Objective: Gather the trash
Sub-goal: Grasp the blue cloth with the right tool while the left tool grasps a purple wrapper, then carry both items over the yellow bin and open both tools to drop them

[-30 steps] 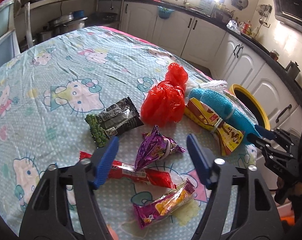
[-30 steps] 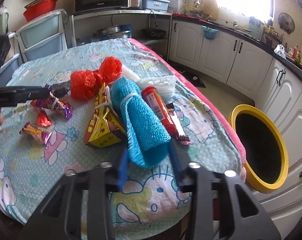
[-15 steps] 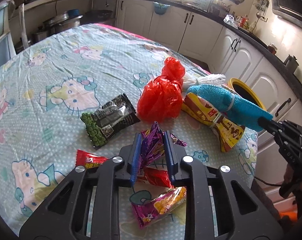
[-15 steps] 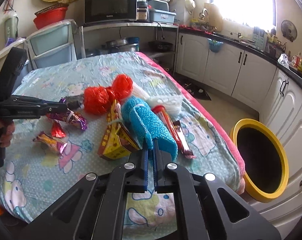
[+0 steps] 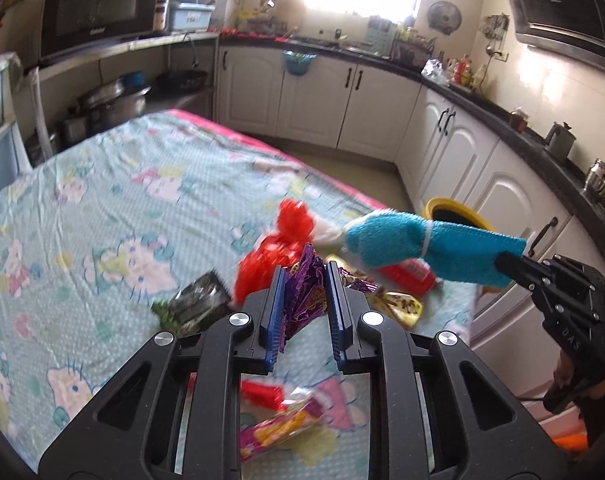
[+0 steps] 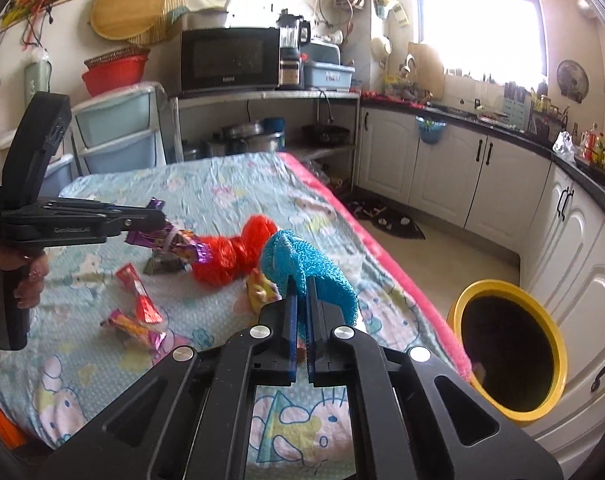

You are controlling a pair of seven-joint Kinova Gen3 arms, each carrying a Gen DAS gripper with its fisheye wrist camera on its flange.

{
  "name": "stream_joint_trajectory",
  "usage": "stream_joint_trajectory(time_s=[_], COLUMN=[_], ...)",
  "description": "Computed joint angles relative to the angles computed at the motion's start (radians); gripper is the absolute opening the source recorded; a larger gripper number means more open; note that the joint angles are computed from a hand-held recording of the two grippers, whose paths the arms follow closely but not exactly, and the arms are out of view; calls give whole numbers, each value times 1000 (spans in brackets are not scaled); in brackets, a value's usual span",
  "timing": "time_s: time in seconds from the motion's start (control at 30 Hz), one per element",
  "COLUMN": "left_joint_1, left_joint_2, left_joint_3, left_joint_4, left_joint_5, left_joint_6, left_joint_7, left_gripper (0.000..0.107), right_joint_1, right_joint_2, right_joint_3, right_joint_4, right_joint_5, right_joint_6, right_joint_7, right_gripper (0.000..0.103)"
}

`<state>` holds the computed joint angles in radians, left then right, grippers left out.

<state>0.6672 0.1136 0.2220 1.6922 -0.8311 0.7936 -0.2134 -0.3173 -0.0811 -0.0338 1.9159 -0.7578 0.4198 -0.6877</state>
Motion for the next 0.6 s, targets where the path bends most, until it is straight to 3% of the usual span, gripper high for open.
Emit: stream_joint_trajectory(time_s=[0.27, 0.6], left_joint_1=[28, 85], left_joint_2=[41, 123], left_joint_3=[-11, -58], left_joint_4=[-90, -232], left_joint_5=[-34, -23], left_joint_6=[0, -8], left_joint_7=[-18, -94], left_gripper=[14, 14], right_joint_1=[-5, 3], right_joint_2=[-44, -73], right_joint_3=[46, 96], right_joint_4=[-2, -1], right_joint_5=[-43, -3], right_joint_6=[-2, -33], right_joint_7=[33, -16], right_gripper=[3, 3])
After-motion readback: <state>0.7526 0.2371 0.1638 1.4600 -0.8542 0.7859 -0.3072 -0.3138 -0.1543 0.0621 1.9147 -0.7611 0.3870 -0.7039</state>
